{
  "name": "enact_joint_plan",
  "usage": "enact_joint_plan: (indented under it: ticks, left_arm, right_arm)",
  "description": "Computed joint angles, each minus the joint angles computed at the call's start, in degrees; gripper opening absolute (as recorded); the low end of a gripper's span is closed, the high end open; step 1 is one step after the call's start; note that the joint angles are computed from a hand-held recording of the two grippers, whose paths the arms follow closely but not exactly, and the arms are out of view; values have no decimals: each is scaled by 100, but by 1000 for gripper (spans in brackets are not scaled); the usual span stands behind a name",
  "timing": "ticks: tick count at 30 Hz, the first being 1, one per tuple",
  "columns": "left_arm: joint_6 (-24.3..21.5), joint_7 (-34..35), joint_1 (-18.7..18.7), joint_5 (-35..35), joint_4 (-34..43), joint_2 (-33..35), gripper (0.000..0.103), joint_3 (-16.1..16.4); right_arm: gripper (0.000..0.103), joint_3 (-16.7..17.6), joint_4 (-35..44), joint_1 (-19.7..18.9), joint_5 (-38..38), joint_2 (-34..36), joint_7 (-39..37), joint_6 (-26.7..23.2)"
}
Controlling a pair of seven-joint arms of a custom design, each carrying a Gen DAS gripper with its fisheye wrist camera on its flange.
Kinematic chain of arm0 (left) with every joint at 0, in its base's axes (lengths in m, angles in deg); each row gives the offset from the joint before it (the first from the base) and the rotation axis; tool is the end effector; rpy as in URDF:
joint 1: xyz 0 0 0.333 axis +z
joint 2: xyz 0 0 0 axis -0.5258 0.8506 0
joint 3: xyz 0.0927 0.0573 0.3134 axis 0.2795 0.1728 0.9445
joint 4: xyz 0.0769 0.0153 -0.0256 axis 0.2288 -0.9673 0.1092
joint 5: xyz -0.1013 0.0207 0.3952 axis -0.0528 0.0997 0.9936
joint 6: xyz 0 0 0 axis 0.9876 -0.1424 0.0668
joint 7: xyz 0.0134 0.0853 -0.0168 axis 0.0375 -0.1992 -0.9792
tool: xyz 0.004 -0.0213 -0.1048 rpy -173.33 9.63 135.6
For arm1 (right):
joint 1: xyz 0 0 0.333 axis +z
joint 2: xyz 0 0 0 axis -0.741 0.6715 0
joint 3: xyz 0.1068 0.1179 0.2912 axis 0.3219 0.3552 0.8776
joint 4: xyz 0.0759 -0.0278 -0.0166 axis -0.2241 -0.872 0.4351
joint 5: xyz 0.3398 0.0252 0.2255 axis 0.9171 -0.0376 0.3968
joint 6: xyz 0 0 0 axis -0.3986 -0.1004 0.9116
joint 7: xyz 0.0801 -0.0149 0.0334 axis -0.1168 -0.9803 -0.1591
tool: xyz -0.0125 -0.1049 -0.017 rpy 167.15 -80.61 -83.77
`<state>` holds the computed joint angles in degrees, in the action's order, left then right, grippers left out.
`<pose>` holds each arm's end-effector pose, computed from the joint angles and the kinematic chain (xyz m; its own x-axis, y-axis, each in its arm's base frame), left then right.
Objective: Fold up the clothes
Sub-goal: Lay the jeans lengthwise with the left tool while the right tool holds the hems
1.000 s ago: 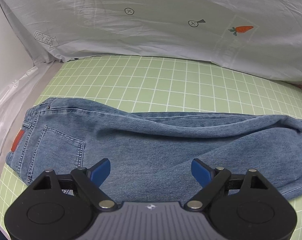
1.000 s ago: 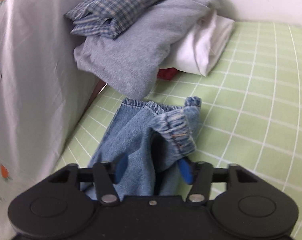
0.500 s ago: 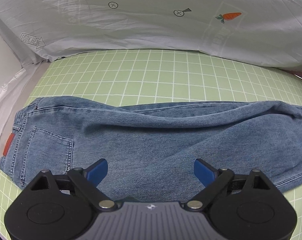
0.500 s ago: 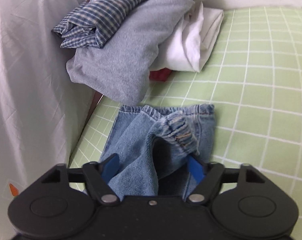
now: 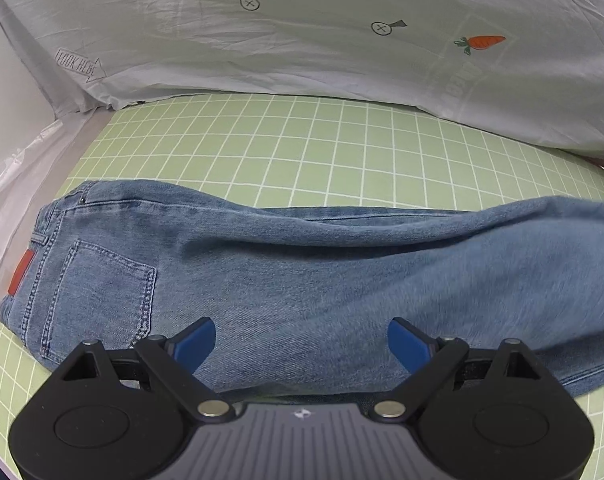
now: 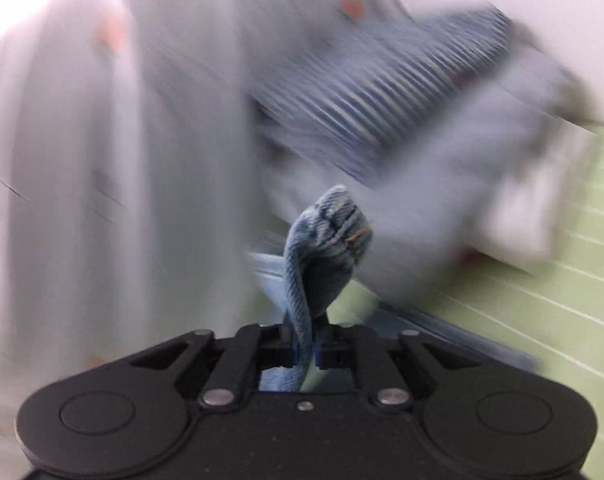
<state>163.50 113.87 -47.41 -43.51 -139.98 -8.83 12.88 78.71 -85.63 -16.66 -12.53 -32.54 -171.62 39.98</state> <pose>0.5712 -0.2492 0.3903 -0.2045 -0.9769 -0.0613 -0.8430 0.2076 -0.4963 0.3804 0.3200 0.3574 -0.7346 -0.4167 -0.5354 -0.0088 0.7950 -0.6066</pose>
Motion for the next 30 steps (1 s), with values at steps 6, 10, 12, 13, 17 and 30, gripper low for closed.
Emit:
enact_joint_plan:
  ticks: [6,10,12,13,17,30]
  left_arm:
    - [-126,221,0,-66,76,73,93,-38]
    - [-158,489,-15,-200,133,126,93,-79]
    - [-101,587,-29,-214,101,107,93,-74]
    - [-82,582,-41,-200,77,89,93,-59]
    - [-101,453,-41,-192,14,29,93,-8]
    - [-49,-867,265,629,-203,-216,93,204]
  right_arm:
    - [46,30,-497,49,-142,191,1877,708]
    - [47,-77,-314,50,-18,340,1451,674]
    - [39,-127,-231,39,27,422,1284,651]
    - [32,-150,-185,32,168,442,987,647]
    - [4,-105,-138,101,440,259,337,299]
    - [26,54,-72,263,2321,144,-1112,-422]
